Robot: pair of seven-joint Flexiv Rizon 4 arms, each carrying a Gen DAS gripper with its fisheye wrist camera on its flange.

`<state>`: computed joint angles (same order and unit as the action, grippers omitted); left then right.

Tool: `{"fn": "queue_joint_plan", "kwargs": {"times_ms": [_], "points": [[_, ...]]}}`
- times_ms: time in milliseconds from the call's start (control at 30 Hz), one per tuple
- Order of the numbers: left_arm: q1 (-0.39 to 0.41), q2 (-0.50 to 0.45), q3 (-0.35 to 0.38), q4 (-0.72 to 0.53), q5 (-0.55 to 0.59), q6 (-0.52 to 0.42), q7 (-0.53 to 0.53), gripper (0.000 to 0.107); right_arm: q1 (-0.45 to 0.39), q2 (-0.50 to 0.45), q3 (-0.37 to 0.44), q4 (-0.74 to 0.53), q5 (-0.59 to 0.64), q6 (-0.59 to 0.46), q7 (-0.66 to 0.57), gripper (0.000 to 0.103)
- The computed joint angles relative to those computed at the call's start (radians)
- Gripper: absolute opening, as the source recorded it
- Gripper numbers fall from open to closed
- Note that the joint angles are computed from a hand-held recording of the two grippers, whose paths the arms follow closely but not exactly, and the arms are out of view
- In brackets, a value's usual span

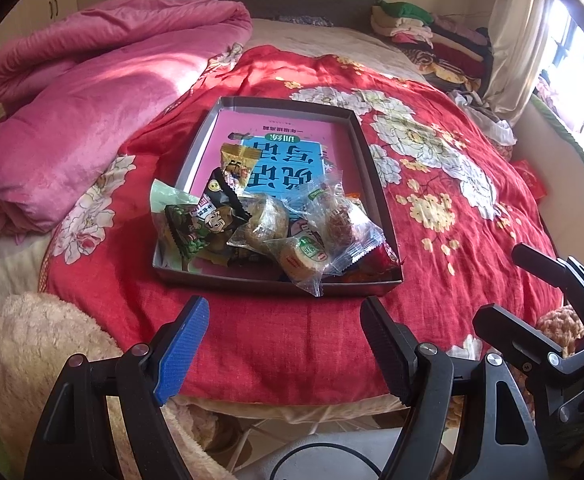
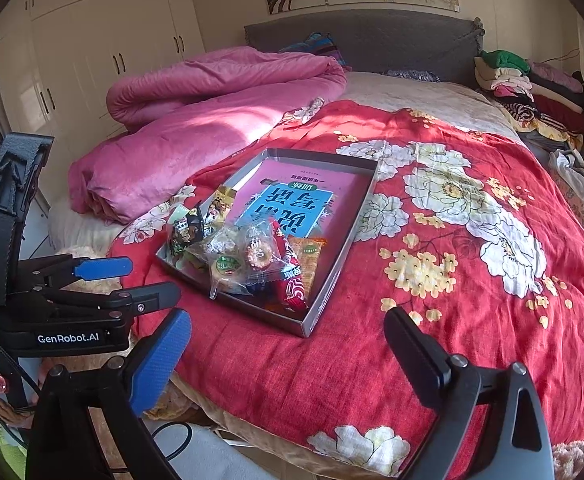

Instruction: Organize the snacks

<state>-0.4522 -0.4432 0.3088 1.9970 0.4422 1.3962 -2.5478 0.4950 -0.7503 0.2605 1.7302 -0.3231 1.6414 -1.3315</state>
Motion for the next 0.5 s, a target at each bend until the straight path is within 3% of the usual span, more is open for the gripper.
{"fn": "queue_joint_plan", "kwargs": {"times_ms": [500], "points": [[0.005,0.003,-0.018,-0.025,0.040,-0.053,-0.012,0.079,0.007,0.002,-0.010,0.001,0.002,0.005,0.005,0.098]]}}
